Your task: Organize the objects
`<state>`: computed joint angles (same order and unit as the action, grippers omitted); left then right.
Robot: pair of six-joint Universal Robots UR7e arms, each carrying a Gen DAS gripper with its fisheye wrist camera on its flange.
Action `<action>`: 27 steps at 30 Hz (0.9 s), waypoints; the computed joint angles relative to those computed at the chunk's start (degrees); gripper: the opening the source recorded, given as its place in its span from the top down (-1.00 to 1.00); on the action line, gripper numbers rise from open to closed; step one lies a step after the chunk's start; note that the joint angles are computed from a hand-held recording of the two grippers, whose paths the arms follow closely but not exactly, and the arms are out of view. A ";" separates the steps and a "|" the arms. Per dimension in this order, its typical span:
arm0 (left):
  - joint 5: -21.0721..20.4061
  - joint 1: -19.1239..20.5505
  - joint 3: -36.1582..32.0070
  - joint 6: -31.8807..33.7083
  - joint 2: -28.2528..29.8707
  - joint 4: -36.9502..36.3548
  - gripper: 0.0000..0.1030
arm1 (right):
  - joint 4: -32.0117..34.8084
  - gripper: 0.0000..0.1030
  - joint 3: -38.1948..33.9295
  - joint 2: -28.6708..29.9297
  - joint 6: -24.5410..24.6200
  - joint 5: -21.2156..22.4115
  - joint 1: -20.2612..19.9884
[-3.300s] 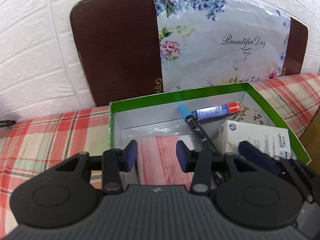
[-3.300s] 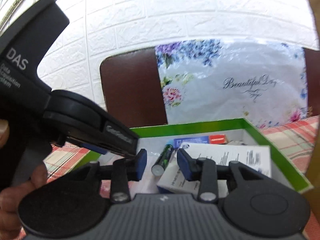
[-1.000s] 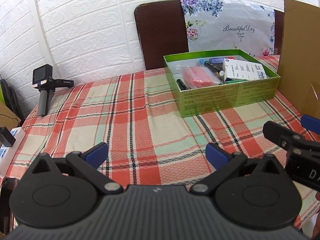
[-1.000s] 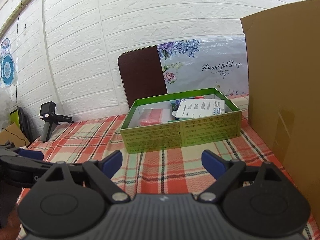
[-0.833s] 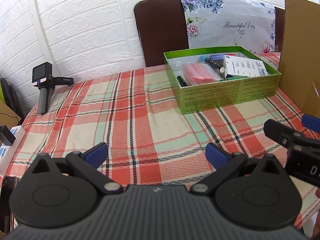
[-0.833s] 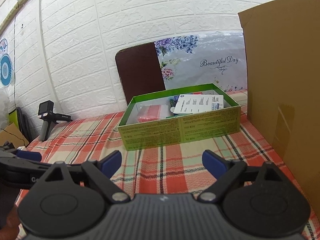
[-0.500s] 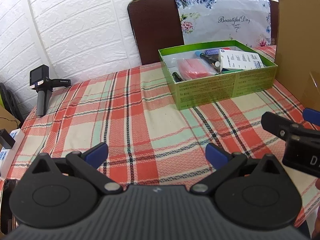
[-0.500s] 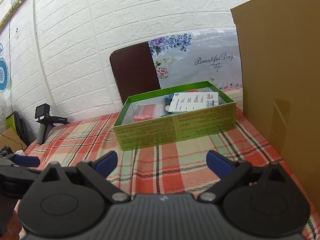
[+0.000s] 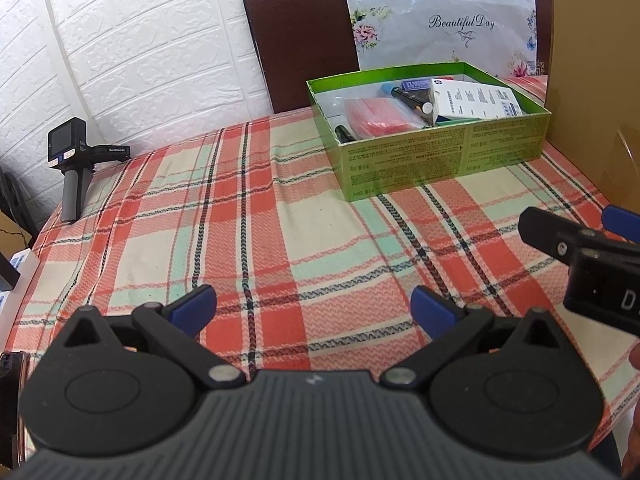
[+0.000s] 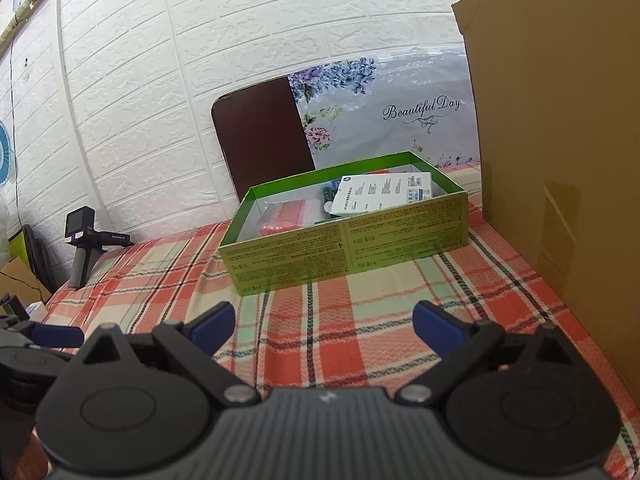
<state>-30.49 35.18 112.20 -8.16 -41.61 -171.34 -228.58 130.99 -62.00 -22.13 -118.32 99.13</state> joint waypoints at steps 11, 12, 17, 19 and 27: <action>-0.43 0.22 -0.36 -1.79 -0.19 2.26 -1.00 | 0.52 -0.93 -0.23 0.17 0.06 0.17 -0.31; -0.46 0.24 -0.40 -1.84 -0.19 2.40 -1.00 | 0.58 -0.93 -0.23 0.14 0.05 0.14 -0.32; -0.62 0.31 -0.42 -2.13 -0.25 2.82 -1.00 | 0.56 -0.93 -0.13 0.15 0.14 0.20 -0.50; -0.63 0.30 -0.33 -2.20 -0.27 2.81 -1.00 | 0.54 -0.93 -0.07 0.09 0.12 0.28 -0.56; -0.83 0.35 -0.34 -2.62 -0.16 3.38 -1.00 | 0.69 -0.93 0.00 -0.03 0.14 0.47 -0.71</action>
<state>-31.31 35.53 111.86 -10.78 -41.77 -167.97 -227.89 130.98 -62.04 -21.99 -117.86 98.42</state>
